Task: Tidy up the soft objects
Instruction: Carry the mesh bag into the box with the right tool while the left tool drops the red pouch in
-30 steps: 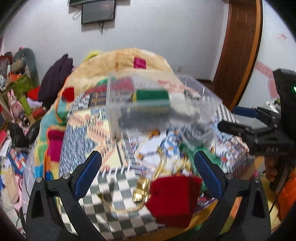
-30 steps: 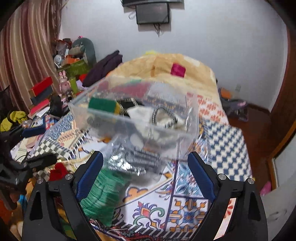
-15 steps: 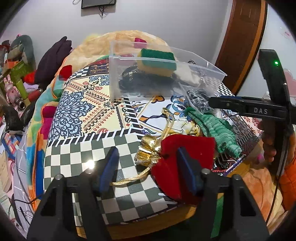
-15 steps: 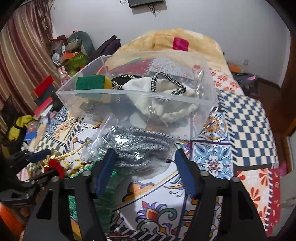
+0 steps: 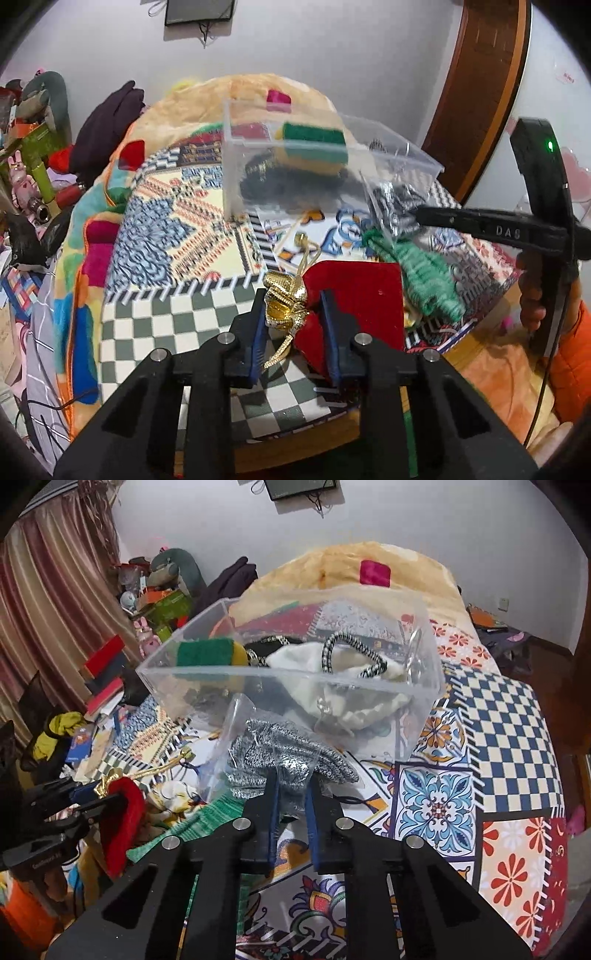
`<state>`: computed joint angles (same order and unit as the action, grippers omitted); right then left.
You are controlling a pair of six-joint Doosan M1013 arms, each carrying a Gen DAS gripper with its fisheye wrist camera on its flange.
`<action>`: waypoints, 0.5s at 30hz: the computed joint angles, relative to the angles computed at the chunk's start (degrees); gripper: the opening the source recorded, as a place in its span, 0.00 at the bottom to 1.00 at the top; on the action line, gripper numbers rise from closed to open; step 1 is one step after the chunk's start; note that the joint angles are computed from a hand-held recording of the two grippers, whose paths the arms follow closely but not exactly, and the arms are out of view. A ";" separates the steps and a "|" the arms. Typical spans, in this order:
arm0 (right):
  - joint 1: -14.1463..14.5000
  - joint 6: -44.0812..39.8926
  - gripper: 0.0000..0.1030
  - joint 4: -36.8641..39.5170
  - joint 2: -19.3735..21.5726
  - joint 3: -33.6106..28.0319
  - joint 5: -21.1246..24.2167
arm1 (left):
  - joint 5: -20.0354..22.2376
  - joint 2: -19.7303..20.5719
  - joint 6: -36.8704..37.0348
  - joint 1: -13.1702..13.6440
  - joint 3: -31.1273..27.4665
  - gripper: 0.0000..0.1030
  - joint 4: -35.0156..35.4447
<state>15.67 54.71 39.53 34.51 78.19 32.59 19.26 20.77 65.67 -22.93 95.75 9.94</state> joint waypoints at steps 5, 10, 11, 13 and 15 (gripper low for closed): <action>0.08 -3.34 0.07 2.53 -1.13 1.07 -1.73 | -2.06 -1.06 -6.40 -0.08 0.21 0.26 6.87; 0.13 -8.50 0.06 6.86 -2.83 2.56 -5.10 | -4.21 -1.77 -16.04 -0.19 -0.05 0.26 17.05; 0.11 -9.62 0.06 7.85 -3.09 2.80 -5.61 | -4.50 -1.79 -17.79 -0.19 -0.34 0.26 18.89; 0.17 -10.92 0.06 8.85 -3.63 3.24 -6.95 | -4.96 -1.77 -21.58 -0.22 -0.87 0.26 22.78; 0.22 -10.92 0.06 8.58 -3.65 3.25 -7.76 | -5.46 -1.64 -24.45 -0.15 -1.51 0.26 25.77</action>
<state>15.89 43.79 48.12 30.85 81.45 24.83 13.79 19.13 41.22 -23.08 94.24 35.71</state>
